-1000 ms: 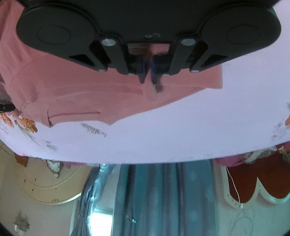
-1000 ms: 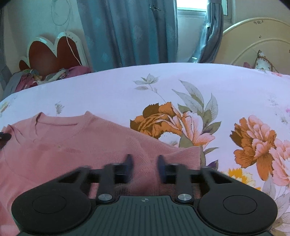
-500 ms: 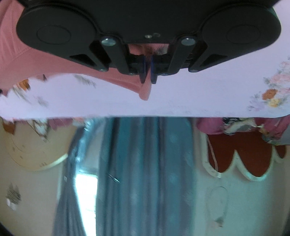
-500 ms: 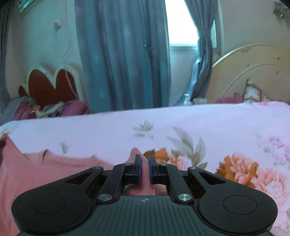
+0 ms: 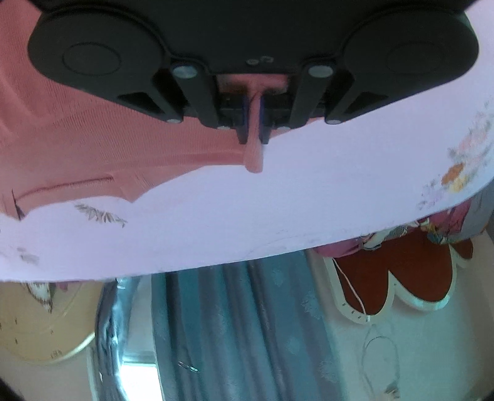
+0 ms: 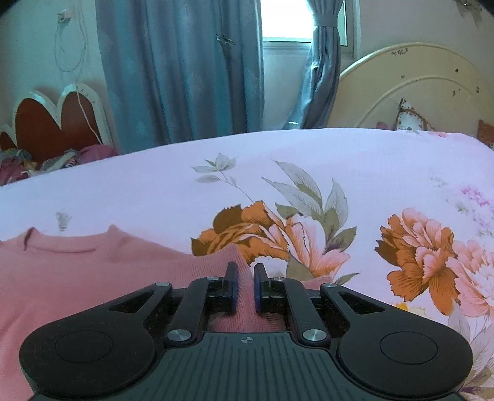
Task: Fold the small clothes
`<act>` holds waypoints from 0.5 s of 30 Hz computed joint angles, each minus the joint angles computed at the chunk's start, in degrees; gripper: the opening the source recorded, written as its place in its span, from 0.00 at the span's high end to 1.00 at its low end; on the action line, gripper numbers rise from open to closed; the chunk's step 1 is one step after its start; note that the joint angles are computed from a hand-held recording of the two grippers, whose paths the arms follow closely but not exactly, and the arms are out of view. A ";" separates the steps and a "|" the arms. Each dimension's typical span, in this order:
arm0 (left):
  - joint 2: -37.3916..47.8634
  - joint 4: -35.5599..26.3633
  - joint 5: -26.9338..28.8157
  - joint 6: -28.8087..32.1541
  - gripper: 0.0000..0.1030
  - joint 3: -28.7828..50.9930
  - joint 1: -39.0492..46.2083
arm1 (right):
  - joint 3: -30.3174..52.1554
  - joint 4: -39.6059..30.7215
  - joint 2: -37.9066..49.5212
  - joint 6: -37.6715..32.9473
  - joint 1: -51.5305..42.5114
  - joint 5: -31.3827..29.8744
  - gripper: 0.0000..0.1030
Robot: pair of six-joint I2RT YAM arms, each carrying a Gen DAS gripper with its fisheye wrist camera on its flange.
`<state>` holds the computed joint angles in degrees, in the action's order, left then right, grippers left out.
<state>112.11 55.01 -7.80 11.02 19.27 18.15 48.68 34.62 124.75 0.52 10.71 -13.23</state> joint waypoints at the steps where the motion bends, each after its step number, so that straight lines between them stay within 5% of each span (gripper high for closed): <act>1: -0.58 -0.15 0.21 0.21 0.75 -0.33 0.34 | -0.70 0.54 -0.72 0.39 -0.31 -0.19 0.89; 5: -5.49 -0.76 2.50 -1.32 0.45 -3.28 3.65 | -4.58 0.02 -6.56 1.78 -0.95 -2.22 0.89; 8: -10.77 0.50 4.56 -1.96 0.44 -7.38 5.83 | -7.02 -0.36 -10.50 2.22 -0.50 -3.56 0.87; 13: -24.34 -7.34 10.26 0.06 0.43 -14.04 4.26 | -11.08 -1.32 -15.56 2.74 2.65 -5.78 0.79; 15: -25.66 -7.79 9.81 -0.49 0.43 -16.06 0.50 | -12.42 -1.28 -16.53 3.47 4.82 -5.83 0.60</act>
<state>86.46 47.23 2.01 10.53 3.22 18.65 36.26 33.34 108.22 4.00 15.53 -19.05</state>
